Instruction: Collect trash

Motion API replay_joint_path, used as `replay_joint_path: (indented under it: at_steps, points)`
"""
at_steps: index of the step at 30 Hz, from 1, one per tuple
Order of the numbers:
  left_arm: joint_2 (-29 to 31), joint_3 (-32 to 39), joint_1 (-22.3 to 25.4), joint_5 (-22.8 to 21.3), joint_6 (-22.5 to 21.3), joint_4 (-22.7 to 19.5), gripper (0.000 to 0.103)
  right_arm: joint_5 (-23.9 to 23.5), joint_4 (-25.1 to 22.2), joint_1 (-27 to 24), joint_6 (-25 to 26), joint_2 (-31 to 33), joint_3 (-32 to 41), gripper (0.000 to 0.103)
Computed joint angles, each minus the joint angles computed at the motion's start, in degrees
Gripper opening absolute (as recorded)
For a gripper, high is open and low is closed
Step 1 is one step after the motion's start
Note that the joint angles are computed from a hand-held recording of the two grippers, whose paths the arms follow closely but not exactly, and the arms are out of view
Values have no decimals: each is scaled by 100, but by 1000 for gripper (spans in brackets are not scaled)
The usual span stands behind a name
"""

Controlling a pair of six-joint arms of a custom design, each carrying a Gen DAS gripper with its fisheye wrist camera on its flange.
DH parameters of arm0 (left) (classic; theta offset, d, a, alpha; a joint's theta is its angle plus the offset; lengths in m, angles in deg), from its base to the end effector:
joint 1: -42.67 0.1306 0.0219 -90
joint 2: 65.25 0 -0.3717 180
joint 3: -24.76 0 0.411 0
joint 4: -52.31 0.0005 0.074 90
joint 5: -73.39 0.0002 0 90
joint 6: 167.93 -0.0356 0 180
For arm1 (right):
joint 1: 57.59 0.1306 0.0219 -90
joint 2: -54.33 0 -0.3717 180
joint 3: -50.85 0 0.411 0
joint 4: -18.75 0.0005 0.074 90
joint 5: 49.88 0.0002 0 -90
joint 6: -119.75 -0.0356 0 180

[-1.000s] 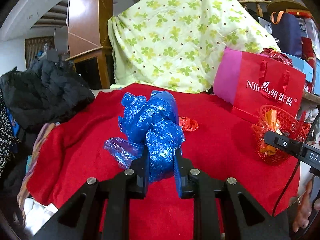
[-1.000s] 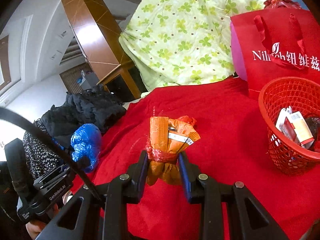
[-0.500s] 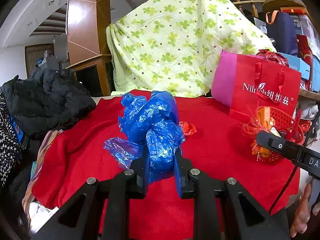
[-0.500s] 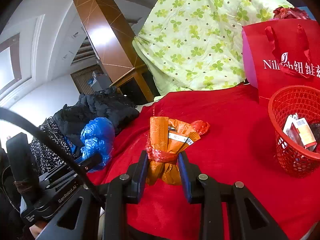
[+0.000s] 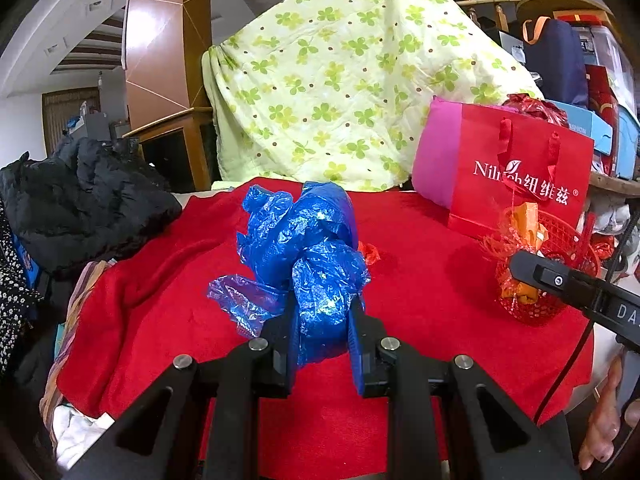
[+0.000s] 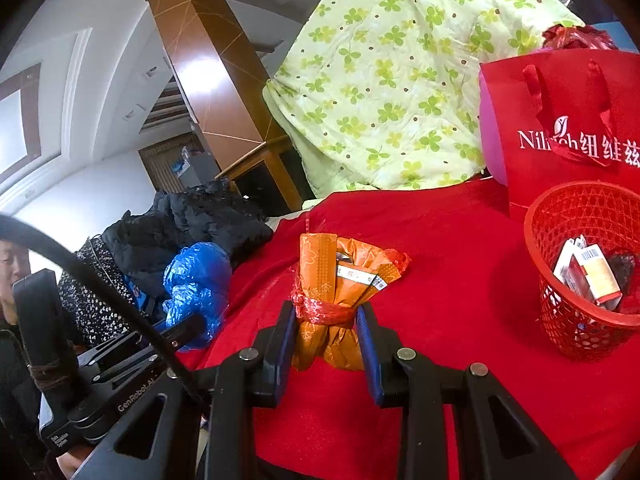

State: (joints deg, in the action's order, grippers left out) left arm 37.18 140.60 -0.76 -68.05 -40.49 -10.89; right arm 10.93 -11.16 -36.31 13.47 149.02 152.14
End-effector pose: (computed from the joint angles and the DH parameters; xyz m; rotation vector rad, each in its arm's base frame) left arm 0.4281 -0.3676 0.5153 -0.2534 2.0621 0.2644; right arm 0.5129 0.2179 0.5065 -0.4321 1.9947 0.9221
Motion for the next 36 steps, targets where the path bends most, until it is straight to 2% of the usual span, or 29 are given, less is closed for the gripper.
replay_joint_path:
  at_steps: [8, 17, 26, 36]
  points:
    - [60, 94, -48, -15, -71, -12, 23, -76, 75, -76, -70, -16, -35, 32]
    - [-52, -25, 13, 174, -12, 46, 23, -69, 219, -129, -166, -127, -179, 32]
    - [-115, -92, 33, 166, 24, 148, 23, -20, 85, -46, -54, -112, -97, 32]
    - [-16, 39, -4, 104, 175, 65, 23, -32, 10, -8, 28, -45, -19, 32]
